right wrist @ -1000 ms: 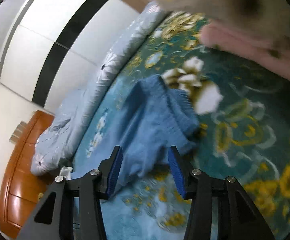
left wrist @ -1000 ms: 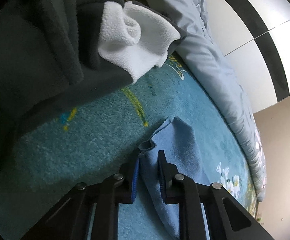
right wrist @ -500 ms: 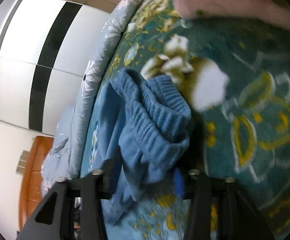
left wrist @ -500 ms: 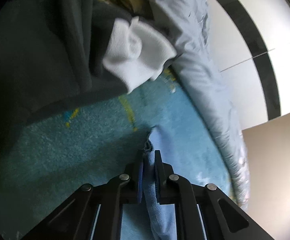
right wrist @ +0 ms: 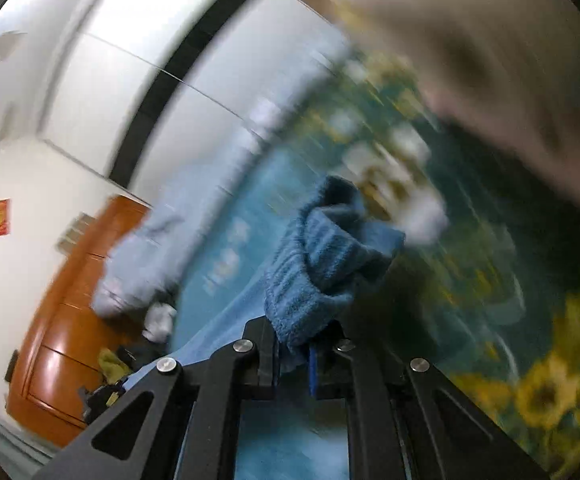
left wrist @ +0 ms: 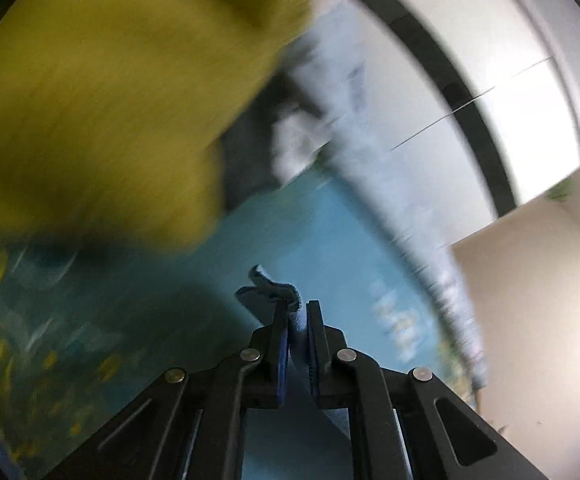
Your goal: Fold clothes
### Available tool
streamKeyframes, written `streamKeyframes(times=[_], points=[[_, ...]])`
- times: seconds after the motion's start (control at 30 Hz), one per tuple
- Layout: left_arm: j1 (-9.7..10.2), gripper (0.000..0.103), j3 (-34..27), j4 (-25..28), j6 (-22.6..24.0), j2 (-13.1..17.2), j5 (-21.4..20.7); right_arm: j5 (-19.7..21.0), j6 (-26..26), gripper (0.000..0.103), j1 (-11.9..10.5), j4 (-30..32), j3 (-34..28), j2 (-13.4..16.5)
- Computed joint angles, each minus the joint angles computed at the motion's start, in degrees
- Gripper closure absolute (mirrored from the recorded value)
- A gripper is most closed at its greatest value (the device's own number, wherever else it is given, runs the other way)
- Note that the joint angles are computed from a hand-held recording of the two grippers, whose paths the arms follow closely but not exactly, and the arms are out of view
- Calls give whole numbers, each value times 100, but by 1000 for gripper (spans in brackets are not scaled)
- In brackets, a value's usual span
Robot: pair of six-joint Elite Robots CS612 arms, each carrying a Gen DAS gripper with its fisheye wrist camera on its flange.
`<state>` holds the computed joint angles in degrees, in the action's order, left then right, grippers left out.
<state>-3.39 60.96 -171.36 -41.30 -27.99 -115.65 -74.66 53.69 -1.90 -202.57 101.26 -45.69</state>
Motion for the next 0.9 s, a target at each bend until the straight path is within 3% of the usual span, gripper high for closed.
streamKeyframes(times=[0.17,0.27,0.33,0.4,0.5,0.67,0.77,0.9], points=[[115,94,612,-302,-779,-112,-107,98,394,90,8,-279,133,100],[76,95,691,-290,-685,-213,71,-62,149,86,66,-18,155,-11],[-10,95,749,-399,-387,-341,312,-210,135,64,90,-2,182,-52],[-144,94,855,-449,157,-545,644,-397,243,52,120,-197,272,-85],[-361,94,1021,-712,869,-793,782,-649,232,51,165,-321,393,-173],[-788,94,1170,-897,1927,-991,250,-702,175,49,195,-414,508,-251],[-1088,94,1192,-629,2529,-1000,-30,-638,195,49,200,-440,546,-249],[-1423,94,952,160,3155,-819,-387,-554,207,49,200,-464,618,-247]])
